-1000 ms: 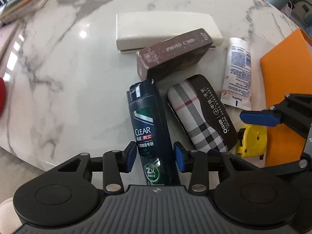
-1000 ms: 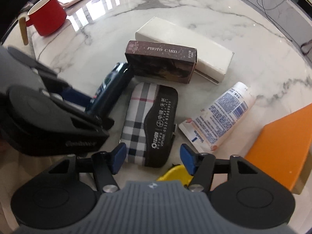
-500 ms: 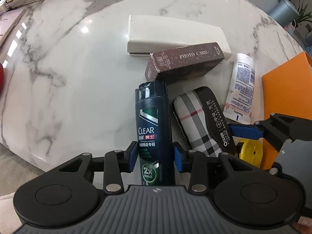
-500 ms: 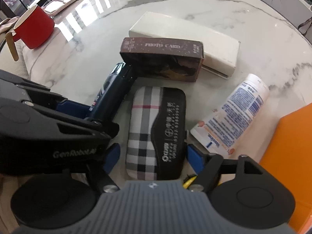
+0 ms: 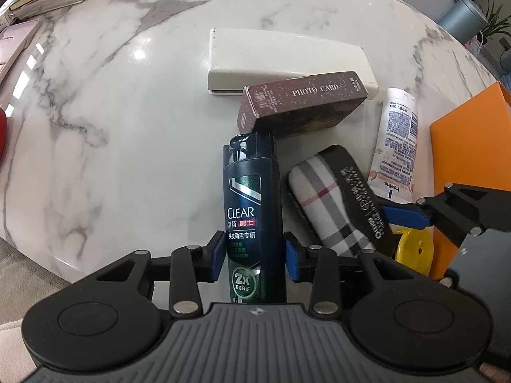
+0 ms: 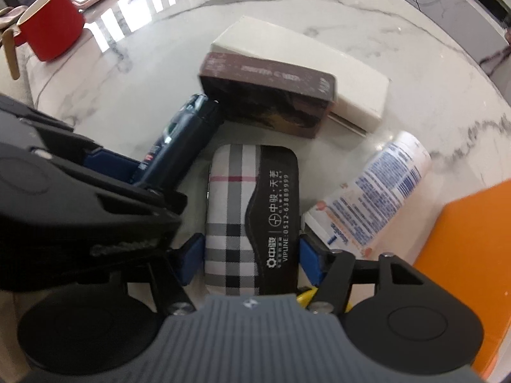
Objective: Organize rigid objects
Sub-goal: 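Grasp the CLEAR shampoo bottle with the left tool while the right grasps the plaid case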
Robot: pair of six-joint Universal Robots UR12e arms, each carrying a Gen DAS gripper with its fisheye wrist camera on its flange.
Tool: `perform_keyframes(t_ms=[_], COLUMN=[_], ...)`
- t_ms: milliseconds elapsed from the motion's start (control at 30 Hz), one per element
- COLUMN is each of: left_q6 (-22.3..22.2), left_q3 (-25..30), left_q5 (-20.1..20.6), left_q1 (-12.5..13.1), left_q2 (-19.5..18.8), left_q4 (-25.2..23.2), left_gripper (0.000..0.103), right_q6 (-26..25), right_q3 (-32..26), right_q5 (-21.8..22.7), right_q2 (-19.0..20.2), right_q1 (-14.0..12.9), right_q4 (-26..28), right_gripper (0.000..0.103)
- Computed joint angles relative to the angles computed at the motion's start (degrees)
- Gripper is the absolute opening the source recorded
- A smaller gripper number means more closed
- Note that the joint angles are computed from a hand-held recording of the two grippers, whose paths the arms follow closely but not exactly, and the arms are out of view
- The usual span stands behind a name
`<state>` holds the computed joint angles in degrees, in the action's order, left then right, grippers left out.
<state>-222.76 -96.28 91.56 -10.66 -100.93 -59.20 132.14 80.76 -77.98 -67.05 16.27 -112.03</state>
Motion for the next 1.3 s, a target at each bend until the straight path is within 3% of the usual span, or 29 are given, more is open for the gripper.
perform_keyframes(t_ms=[133, 200, 333, 767, 900, 1300], left_q6=[0.5, 0.3, 0.2, -0.4, -1.0, -2.1], left_q3=[0.3, 0.5, 0.5, -1.0, -1.9, -4.4], left_q5=[0.6, 1.1, 1.8, -0.7, -2.7, -0.8], left_q1=[-0.2, -0.3, -0.4, 0.5, 1.0, 0.1], left_q2=[-0.3, -0.4, -0.5, 0.4, 0.9, 2.7], left_q4=[-0.4, -0.5, -0.2, 2.5, 3.9, 11.8], left_gripper=[0.044, 0.044, 0.044, 0.041, 0.041, 0.041], right_q6=[0.1, 0.8, 1.0, 1.2, 1.6, 2.2], right_q3=[0.0, 0.1, 1.2, 1.0, 2.1, 5.0], right_q5=[0.7, 0.9, 0.8, 0.7, 0.8, 4.3], right_q2=[0.0, 0.1, -0.2, -0.3, -1.0, -4.1], right_q1=[-0.3, -0.2, 0.1, -0.3, -0.4, -2.2], right_q4=[0.0, -0.1, -2.2, -2.1, -3.4, -7.3], right_gripper=[0.067, 0.077, 0.08, 0.063, 0.063, 0.062])
